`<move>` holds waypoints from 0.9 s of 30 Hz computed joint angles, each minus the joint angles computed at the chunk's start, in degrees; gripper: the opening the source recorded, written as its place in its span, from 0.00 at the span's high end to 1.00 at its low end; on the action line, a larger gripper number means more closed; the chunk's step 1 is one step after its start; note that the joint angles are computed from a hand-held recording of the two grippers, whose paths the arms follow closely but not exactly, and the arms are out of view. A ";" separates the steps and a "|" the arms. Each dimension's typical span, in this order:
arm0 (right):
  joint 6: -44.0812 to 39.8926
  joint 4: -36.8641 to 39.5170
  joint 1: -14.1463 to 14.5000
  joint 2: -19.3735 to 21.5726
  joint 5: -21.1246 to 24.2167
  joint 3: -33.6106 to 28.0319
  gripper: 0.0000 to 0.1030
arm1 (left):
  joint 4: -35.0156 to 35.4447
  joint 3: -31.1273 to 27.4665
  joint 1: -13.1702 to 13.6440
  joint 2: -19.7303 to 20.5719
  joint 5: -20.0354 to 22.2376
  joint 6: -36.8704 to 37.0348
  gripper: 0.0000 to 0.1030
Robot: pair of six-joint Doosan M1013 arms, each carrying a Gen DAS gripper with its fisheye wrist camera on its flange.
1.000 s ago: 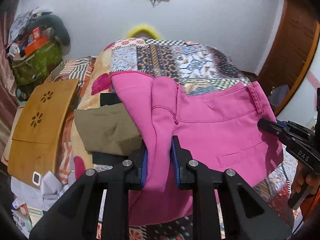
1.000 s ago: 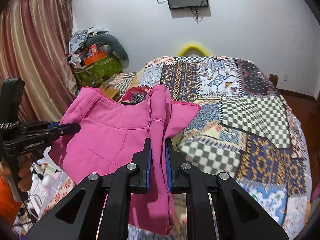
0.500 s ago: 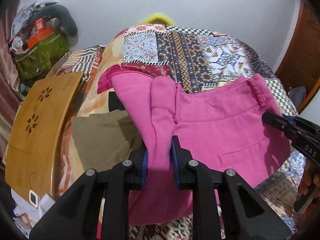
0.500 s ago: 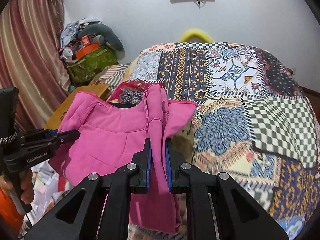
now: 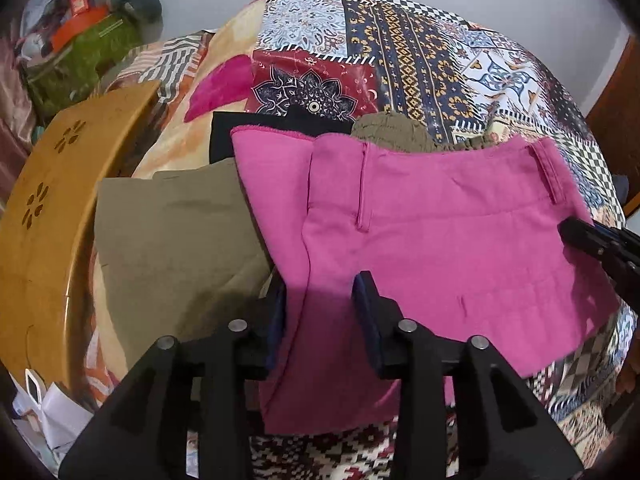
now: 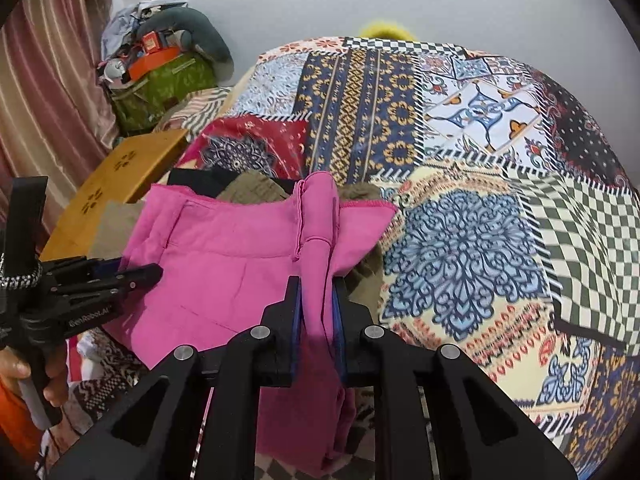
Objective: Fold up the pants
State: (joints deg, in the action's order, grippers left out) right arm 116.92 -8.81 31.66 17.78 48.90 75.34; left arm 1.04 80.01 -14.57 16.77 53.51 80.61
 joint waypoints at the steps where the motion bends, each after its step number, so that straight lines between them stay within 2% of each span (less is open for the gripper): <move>1: -0.07 -0.27 0.11 -0.25 0.57 0.20 0.86 | 0.96 0.16 -0.13 -0.26 0.34 -0.13 0.59; 8: 0.52 -0.96 0.62 -2.62 4.10 1.63 0.84 | 8.42 2.32 -1.62 -3.22 2.64 -1.53 0.57; 12: 0.93 -1.92 1.58 -4.74 3.92 2.37 0.84 | 7.84 3.52 -1.64 -6.40 2.45 -1.98 0.57; 21: 6.28 -9.90 6.86 -12.25 -2.23 4.48 0.84 | 12.15 6.48 -5.31 -17.21 -1.82 -4.34 0.57; 27: 15.13 -20.16 12.32 -17.19 -6.46 5.85 0.84 | 16.54 9.52 -9.51 -25.78 -6.12 -8.84 0.57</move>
